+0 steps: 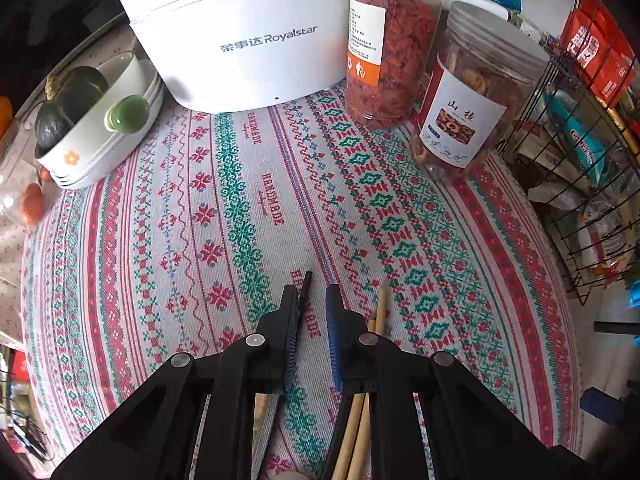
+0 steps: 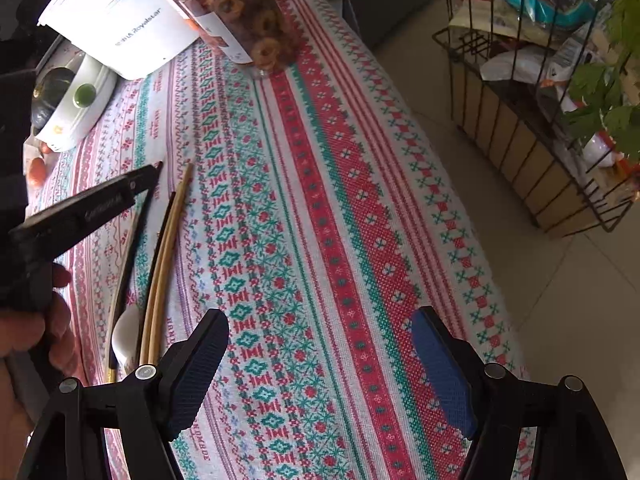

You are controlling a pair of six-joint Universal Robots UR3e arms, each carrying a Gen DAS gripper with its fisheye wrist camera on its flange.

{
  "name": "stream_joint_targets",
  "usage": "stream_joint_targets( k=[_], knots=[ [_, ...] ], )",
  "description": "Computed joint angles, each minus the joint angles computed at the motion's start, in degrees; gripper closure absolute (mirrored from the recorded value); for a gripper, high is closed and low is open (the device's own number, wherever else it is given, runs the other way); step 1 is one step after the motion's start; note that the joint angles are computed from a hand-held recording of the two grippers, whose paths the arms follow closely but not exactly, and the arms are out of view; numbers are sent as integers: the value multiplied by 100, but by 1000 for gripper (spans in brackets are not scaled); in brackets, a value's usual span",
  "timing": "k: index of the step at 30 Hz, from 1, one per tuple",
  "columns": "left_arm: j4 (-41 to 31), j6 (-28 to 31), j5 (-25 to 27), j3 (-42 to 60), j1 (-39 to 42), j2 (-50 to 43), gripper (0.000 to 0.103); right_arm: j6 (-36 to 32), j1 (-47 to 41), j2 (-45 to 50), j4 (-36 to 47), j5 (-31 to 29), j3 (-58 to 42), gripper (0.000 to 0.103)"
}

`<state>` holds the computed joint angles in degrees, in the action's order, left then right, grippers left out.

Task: Organize utensils
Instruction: 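Grasp the white plastic fork from the table with the left gripper, then grasp the white plastic spoon with the right gripper while the left lifts the fork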

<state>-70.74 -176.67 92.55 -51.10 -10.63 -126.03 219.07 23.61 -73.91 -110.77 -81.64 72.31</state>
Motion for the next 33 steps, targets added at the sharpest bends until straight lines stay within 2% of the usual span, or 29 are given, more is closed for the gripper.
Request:
stream_joint_targets(
  k=[2, 3, 7, 8, 9, 12, 17, 23, 33],
  knots=[
    [-122, 52, 166, 281, -50, -246, 88, -33, -25, 34, 3, 53, 16, 23],
    [56, 91, 153, 192, -41, -234, 89, -36, -24, 49, 11, 46, 11, 23],
    [-62, 124, -7, 379, 51, -351, 88, -25, -19, 89, 6, 62, -13, 23],
    [-70, 100, -47, 367, 73, -344, 90, -24, -16, 114, 11, 66, -39, 23],
    [-114, 92, -69, 386, 82, -350, 95, -19, -13, 122, 16, 65, -53, 23],
    [-27, 188, 55, 107, 36, -177, 97, -3, 0, 134, 8, 68, -78, 23],
    [441, 68, -101, -1206, 187, 777, 99, -20, 26, 125, 2, 126, -112, 23],
    [781, 425, -342, -2303, 280, 2127, 99, 32, 128, 104, -23, -27, -214, 23],
    [441, 930, -1095, -3094, 588, 4350, 99, 90, 393, 432, 122, -71, -749, 23]
  ],
)
